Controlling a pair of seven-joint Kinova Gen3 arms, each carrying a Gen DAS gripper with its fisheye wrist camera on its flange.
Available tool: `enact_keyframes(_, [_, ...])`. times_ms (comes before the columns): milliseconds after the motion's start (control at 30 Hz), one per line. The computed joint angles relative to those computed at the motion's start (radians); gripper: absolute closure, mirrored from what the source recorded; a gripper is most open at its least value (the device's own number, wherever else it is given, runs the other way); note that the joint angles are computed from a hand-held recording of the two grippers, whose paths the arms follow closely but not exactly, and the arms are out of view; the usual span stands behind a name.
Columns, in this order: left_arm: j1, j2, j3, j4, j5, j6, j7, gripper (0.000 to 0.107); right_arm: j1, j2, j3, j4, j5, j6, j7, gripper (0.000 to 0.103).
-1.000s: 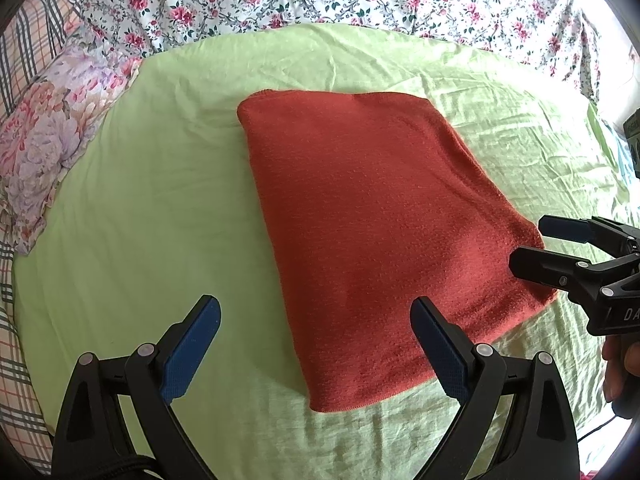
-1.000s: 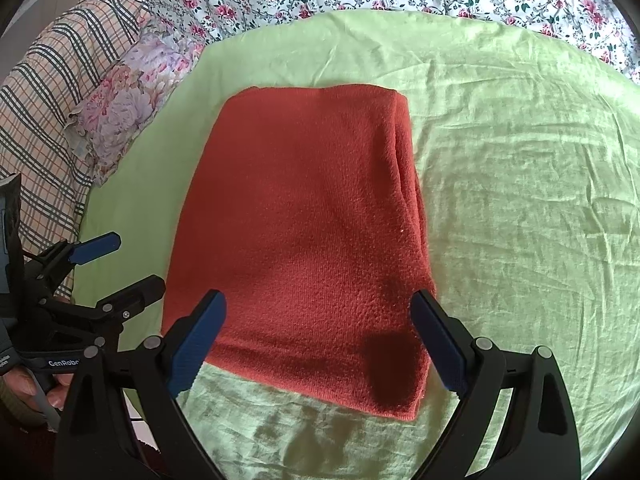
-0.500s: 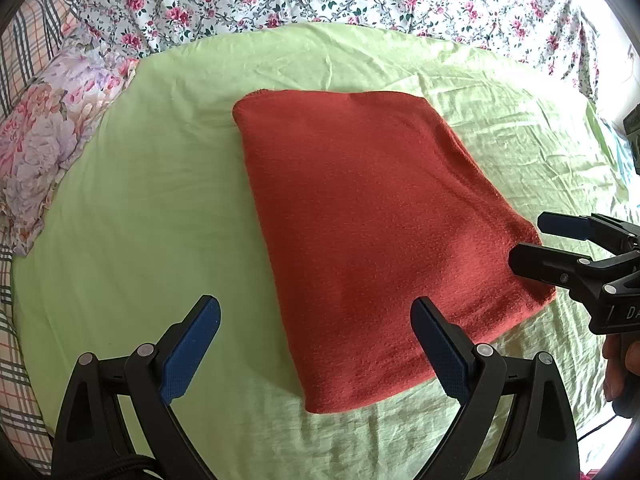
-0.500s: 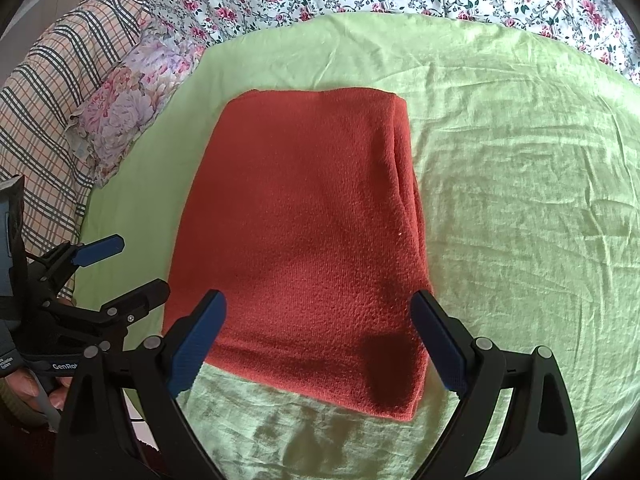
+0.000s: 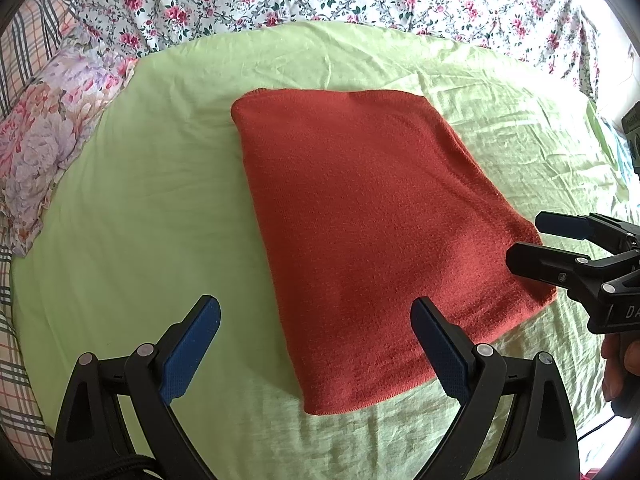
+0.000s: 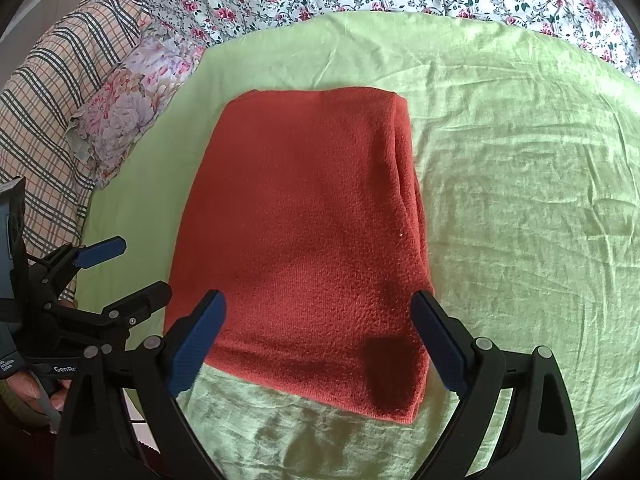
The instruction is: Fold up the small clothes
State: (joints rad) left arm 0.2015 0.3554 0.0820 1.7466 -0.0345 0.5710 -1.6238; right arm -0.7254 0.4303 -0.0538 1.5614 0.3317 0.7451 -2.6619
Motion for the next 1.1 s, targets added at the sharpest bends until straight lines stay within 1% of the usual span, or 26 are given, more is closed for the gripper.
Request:
enact_keyframes(167, [-0.005,0.017,-0.001,-0.021,0.000,0.014,-0.010,0.011,-0.003,0.001,0.002,0.000,0.006,-0.002,-0.006,0.010])
enact_keyframes(233, [0.003,0.020,-0.010,-0.024,-0.009,0.009,0.002,0.011,-0.001,0.004,0.004,-0.006,0.009,-0.002,-0.003,0.010])
enact_keyframes(533, [-0.016,0.027,-0.006,-0.033,0.008,0.003,-0.001,0.012,0.024,0.011,0.006,-0.025,-0.005,0.001,0.021,0.010])
enact_keyframes(1100, [-0.020,0.018,0.000,-0.016,0.018,-0.011,-0.006,0.012,-0.010,0.015,0.018,-0.007,0.020,-0.018,-0.025,0.010])
